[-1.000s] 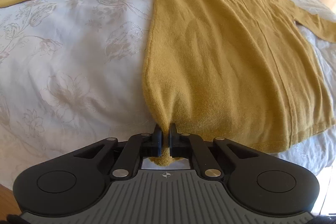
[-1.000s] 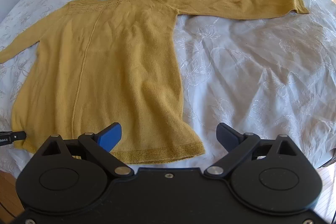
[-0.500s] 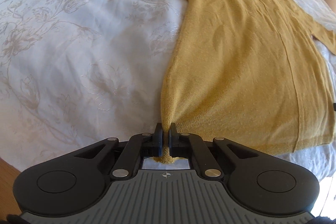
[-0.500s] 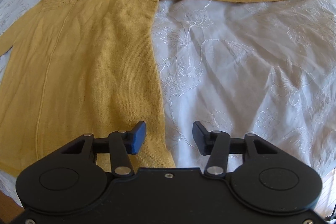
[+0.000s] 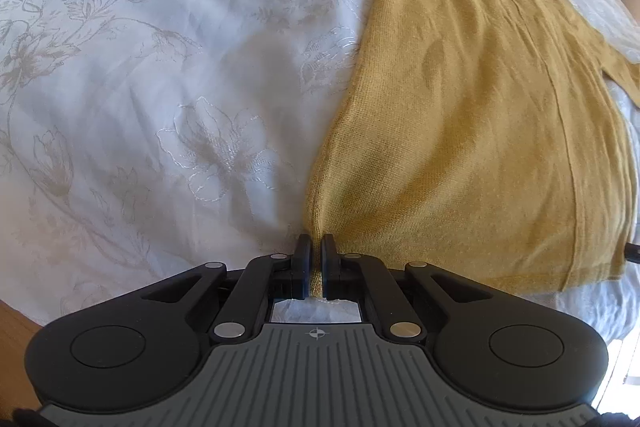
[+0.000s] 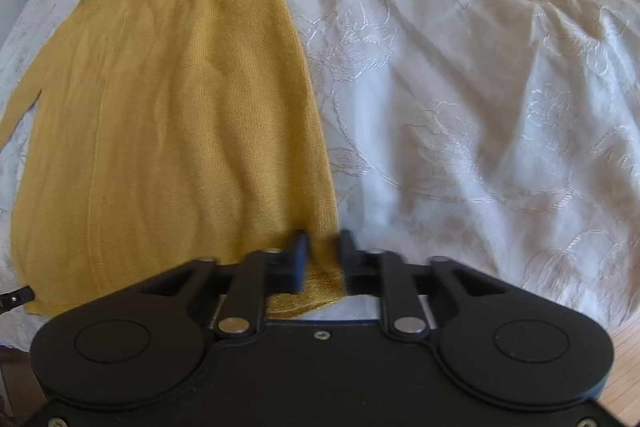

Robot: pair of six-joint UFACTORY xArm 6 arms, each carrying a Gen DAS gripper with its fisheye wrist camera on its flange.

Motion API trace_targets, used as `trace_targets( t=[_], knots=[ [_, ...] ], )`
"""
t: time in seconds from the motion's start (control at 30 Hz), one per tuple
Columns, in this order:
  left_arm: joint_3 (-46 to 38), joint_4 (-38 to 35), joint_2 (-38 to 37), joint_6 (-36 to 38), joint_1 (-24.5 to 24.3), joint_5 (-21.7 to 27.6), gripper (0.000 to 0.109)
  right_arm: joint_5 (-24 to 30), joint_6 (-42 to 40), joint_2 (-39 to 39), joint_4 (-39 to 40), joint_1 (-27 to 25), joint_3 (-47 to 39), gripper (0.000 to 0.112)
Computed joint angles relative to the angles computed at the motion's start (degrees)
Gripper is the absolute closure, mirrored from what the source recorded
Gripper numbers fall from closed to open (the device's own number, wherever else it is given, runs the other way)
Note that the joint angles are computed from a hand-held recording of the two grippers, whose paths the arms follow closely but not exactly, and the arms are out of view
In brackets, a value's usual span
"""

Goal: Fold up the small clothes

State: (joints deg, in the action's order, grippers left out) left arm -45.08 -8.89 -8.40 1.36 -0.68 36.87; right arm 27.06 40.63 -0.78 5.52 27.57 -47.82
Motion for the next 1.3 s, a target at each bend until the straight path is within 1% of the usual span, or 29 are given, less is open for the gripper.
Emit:
trace_targets(
  t=[0.07, 0.13, 0.17, 0.2, 0.23, 0.27, 0.3, 0.37, 0.43, 0.47, 0.53, 0.57, 0.63, 0.67, 0.7, 0.73, 0.77, 0.83, 0.9, 0.93, 0.97, 1.03, 1.17, 1.3],
  knots=[
    [-0.3, -2.0, -1.2, 0.3, 0.1, 0.7, 0.104, 2.6, 2.4, -2.3, -5.5, 0.0, -0.1, 0.102],
    [-0.2, -4.0, -3.1, 0.8, 0.5, 1.5, 0.104, 6.7, 7.1, -6.0, -12.7, -0.3, 0.3, 0.103],
    [-0.1, -4.9, -3.7, 0.9, 0.8, 1.8, 0.104, 8.2, 9.0, -7.4, -14.8, -0.6, 0.7, 0.103],
    [-0.1, -5.3, -4.0, 0.6, 1.0, 2.1, 0.104, 9.3, 9.9, -8.1, -15.5, -0.9, 0.8, 0.103],
    [-0.2, -5.1, -3.8, -0.3, 1.3, 2.7, 0.104, 10.9, 10.7, -8.2, -16.0, -1.1, 0.7, 0.109],
    [-0.2, -4.0, -3.2, -1.6, 1.5, 3.3, 0.104, 14.2, 11.3, -6.9, -16.7, -1.1, -0.6, 0.109],
    [-0.2, -2.6, -2.3, -2.6, 1.6, 3.2, 0.103, 15.2, 10.5, -6.0, -15.7, -1.3, -0.9, 0.109],
    [-0.1, 0.5, -0.6, -3.7, 1.2, 3.2, 0.103, 14.3, 7.9, -4.6, -11.0, -1.7, 0.0, 0.109],
    [-1.0, 1.9, 0.3, -3.8, 0.7, 4.2, 0.102, 13.2, 8.9, -4.8, -11.2, -1.4, 0.7, 0.107],
    [-1.9, 1.9, 0.5, -3.7, 0.5, 5.2, 0.101, 12.6, 9.6, -5.2, -11.7, -1.3, 0.9, 0.099],
    [-3.2, 0.5, 1.0, -2.6, -0.1, 5.8, 0.101, 11.7, 10.8, -6.0, -12.0, -1.0, 1.1, 0.089],
    [-3.6, -0.2, 0.8, -1.6, -0.4, 5.4, 0.100, 11.5, 10.9, -6.2, -12.1, -1.0, 0.8, 0.075],
    [-3.8, -2.0, 0.2, 0.9, -1.2, 3.8, 0.083, 11.1, 12.2, -6.0, -13.8, -0.7, -0.4, 0.055],
    [-4.1, -3.2, 0.0, 2.3, -1.6, 2.9, 0.066, 10.6, 12.6, -5.9, -14.7, -0.7, -1.2, 0.053],
    [-4.5, -4.2, -0.1, 3.2, -2.1, 1.8, 0.053, 10.2, 12.8, -5.7, -15.3, -0.7, -2.0, 0.052],
    [-5.1, -4.8, 0.0, 3.8, -2.8, 0.8, 0.049, 9.9, 13.0, -5.3, -15.9, -0.8, -3.0, 0.050],
    [-5.8, -4.5, 0.3, 3.6, -3.6, -0.3, 0.046, 9.3, 13.0, -4.9, -16.5, -0.9, -3.8, 0.045],
    [-7.8, -3.5, 1.7, 3.2, -5.3, -2.1, 0.042, 7.3, 12.8, -4.4, -17.4, -1.0, -5.3, 0.038],
    [-10.3, -4.0, 3.7, 3.7, -6.8, -2.8, 0.031, 5.4, 12.0, -2.4, -18.2, -1.5, -7.4, 0.034],
    [-11.5, -4.5, 4.6, 4.0, -7.3, -2.9, 0.030, 4.2, 11.1, -1.6, -18.4, -2.0, -8.2, 0.029],
    [-10.9, -5.1, 3.7, 4.6, -7.6, -2.7, 0.027, 3.4, 10.3, -1.3, -18.2, -2.3, -8.7, 0.024],
    [-13.6, -4.8, 6.1, 3.3, -9.1, -2.2, 0.026, 1.3, 8.1, -0.5, -17.6, -3.2, -9.5, 0.017],
    [-16.1, -1.3, 8.4, -2.2, -11.8, -2.4, 0.022, -1.5, 1.7, 0.8, -14.5, -5.9, -10.5, 0.011],
    [-20.5, 5.3, 11.6, -12.1, -14.7, -0.9, 0.018, -1.9, -9.0, 2.5, -8.0, -9.6, -12.0, 0.010]
  ],
)
